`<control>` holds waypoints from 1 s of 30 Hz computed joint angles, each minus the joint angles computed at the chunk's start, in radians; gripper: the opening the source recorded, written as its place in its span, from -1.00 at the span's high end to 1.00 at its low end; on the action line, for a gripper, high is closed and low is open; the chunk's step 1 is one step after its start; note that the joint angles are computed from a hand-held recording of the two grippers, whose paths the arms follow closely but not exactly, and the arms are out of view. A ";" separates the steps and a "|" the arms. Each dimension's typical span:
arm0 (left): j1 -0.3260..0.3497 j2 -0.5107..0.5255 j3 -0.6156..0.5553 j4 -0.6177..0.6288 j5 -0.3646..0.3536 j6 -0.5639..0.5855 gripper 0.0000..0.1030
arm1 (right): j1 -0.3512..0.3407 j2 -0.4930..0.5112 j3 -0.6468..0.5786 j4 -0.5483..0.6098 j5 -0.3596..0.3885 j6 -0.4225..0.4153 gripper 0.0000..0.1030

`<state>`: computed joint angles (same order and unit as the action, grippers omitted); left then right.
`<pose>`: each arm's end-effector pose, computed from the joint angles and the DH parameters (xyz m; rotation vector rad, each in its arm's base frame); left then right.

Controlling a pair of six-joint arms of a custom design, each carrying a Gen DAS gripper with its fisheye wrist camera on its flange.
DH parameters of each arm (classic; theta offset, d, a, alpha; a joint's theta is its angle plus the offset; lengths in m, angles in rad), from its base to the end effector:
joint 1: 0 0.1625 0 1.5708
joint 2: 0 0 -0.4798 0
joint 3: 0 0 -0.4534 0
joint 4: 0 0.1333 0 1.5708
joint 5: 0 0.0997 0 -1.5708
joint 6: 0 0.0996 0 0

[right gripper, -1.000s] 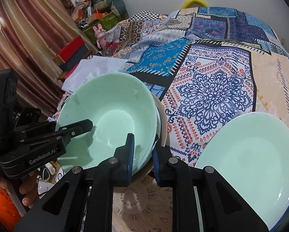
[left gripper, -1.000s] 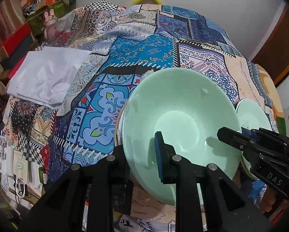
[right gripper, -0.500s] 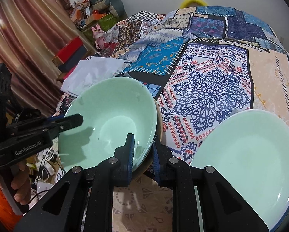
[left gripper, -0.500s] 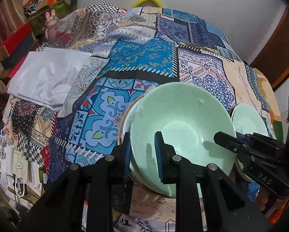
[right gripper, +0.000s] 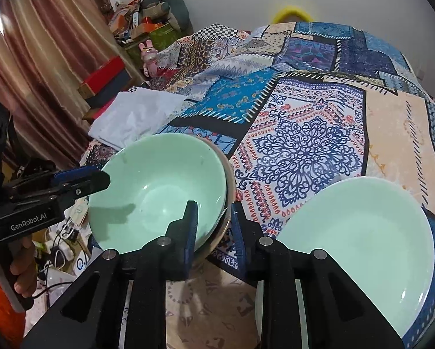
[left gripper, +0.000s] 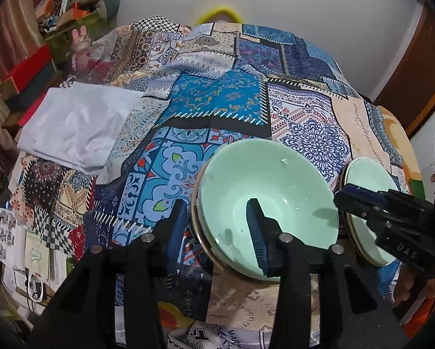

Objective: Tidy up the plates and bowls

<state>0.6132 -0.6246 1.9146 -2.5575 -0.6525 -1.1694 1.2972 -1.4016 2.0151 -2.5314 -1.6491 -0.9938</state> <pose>-0.3618 -0.5144 -0.0801 -0.0708 2.3219 -0.8290 -0.0356 -0.5914 0.3150 0.9875 -2.6782 0.3370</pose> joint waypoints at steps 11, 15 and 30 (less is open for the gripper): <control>0.036 0.016 0.037 -0.111 -0.065 0.013 0.03 | -0.002 0.040 -0.011 -0.008 -0.031 0.023 0.17; 0.049 0.026 0.042 -0.175 -0.094 0.044 0.01 | 0.000 0.054 -0.012 -0.003 -0.043 0.021 0.17; 0.080 0.059 0.042 -0.265 -0.153 0.094 0.17 | 0.013 0.091 -0.001 -0.018 -0.077 -0.009 0.30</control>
